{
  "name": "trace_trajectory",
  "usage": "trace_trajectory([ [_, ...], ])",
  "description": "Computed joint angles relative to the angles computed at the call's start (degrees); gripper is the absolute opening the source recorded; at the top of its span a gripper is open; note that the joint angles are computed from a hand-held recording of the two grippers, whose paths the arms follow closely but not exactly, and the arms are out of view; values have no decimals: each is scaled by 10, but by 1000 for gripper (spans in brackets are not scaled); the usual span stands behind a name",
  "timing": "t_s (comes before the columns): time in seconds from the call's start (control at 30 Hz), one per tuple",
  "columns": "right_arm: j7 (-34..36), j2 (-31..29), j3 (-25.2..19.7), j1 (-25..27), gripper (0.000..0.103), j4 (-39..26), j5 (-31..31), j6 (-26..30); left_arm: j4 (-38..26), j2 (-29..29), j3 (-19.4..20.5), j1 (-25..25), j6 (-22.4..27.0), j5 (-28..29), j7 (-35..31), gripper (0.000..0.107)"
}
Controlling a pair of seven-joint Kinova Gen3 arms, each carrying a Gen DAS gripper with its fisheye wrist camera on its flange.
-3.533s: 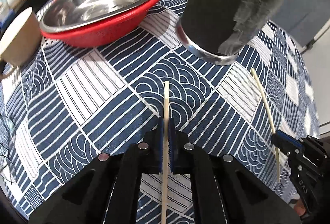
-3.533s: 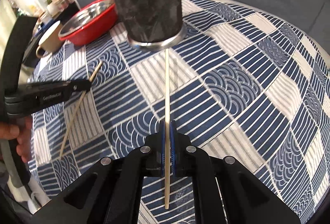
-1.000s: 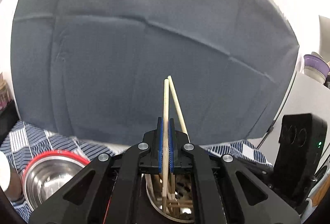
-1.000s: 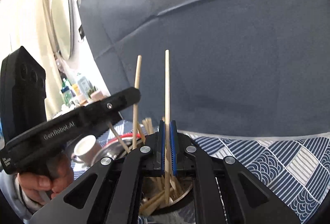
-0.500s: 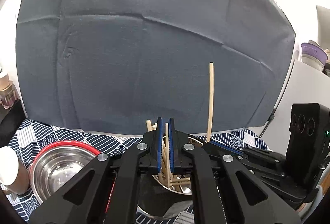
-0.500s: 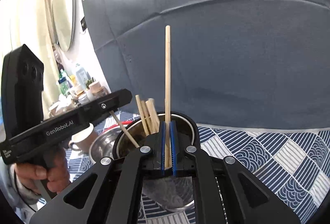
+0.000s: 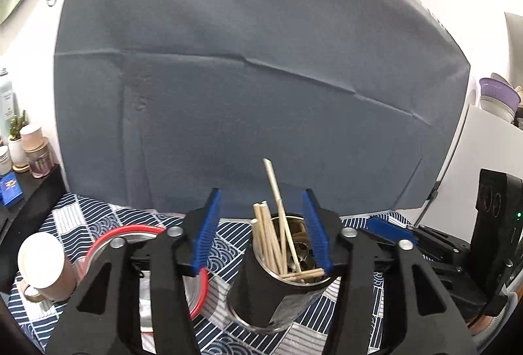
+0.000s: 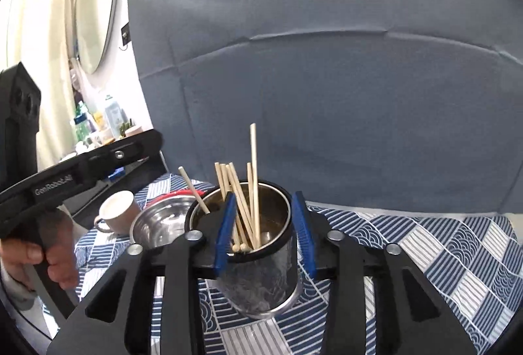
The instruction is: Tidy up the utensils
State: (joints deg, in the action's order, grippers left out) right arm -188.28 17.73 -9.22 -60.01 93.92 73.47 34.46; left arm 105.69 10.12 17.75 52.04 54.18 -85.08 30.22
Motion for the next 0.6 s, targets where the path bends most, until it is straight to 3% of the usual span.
trace_trajectory([
  [0.1, 1, -8, -7, -18, 54, -1, -6, 46, 6, -12, 6, 5, 11, 16, 1, 63],
  [0.17, 5, -10, -13, -29, 75, -6, -11, 81, 8, -17, 11, 9, 24, 28, 0, 76],
  [0.23, 7, -12, -20, -38, 86, -11, -16, 115, 8, -21, 17, 14, 38, 37, -3, 86],
  [0.3, 22, -9, -29, -42, 88, -26, -33, 151, 0, -16, 27, 21, 70, 46, -13, 99],
  [0.4, 55, 4, -27, -63, 90, -56, -62, 216, -27, -2, 24, 40, 121, 79, -51, 97],
  [0.6, 68, 15, -25, -93, 95, -93, -90, 305, -57, -7, 21, 51, 160, 152, -133, 97],
])
